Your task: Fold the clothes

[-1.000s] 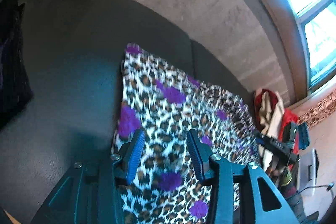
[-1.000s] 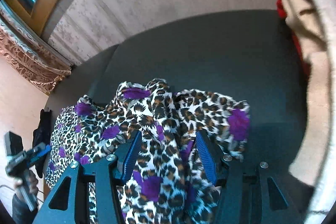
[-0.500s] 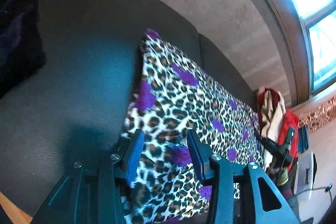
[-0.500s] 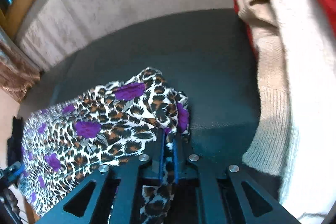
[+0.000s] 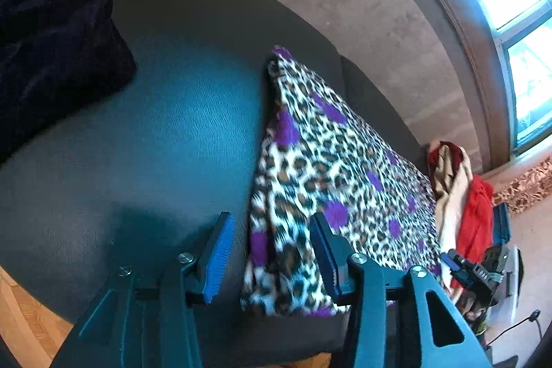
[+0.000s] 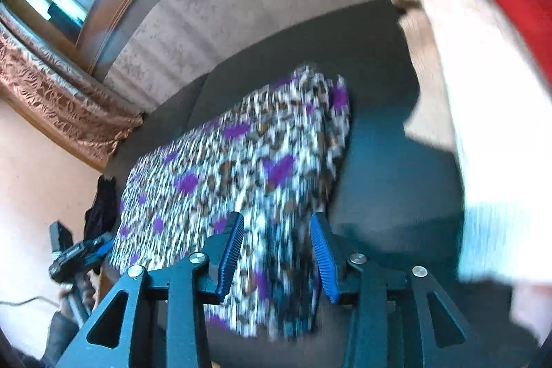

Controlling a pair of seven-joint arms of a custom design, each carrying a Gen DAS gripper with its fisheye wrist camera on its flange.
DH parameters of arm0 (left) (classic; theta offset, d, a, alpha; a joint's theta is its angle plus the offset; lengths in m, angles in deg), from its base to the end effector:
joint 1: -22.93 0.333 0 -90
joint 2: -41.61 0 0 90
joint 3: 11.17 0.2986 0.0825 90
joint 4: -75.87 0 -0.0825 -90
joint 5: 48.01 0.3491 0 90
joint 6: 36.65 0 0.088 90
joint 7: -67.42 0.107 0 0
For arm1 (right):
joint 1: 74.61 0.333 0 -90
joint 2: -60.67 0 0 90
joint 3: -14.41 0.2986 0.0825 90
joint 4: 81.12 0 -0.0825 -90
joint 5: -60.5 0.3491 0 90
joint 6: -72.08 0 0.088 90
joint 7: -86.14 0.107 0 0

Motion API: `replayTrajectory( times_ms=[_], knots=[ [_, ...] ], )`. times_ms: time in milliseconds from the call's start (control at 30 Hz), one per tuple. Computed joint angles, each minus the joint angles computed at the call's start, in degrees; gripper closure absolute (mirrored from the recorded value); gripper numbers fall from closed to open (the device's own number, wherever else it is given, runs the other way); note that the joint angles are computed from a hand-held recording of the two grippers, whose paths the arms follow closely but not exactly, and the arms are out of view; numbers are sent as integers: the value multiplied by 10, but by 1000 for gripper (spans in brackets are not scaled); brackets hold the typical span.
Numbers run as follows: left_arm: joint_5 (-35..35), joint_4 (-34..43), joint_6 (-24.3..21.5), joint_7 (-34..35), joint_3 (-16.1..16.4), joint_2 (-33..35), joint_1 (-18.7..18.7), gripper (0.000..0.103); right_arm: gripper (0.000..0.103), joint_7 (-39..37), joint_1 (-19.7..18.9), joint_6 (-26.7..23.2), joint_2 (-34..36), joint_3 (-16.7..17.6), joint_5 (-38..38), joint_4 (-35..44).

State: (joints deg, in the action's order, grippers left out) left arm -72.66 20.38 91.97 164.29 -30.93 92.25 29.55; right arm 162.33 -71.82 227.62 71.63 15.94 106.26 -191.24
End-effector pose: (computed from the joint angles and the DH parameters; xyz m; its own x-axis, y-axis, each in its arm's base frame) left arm 0.7589 -0.0764 0.4018 -0.0917 -0.8021 0.5901 -0.9256 -0.1500 -0.3476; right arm 0.6071 0.0192 0.4531 -0.1335 -0.8429 -0.5213 -0.7840 0.4116 -0.4647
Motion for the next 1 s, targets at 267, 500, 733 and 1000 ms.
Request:
replayTrajectory(
  times_ms=[267,500,733,1000],
  knots=[
    [-20,-31,2,28,-11,-15,-2,63,63,34,46,22,25,-1,-84,-1],
    [14,-32,1,50,3,-32,-15,98,99,182,87,-1,-8,-43,-325,-14],
    [15,-98,0,65,3,-62,-8,93,98,213,61,4,-53,-28,-334,-107],
    [-35,-113,68,77,-13,-86,5,80,61,190,37,50,-61,-27,-271,-91]
  ],
)
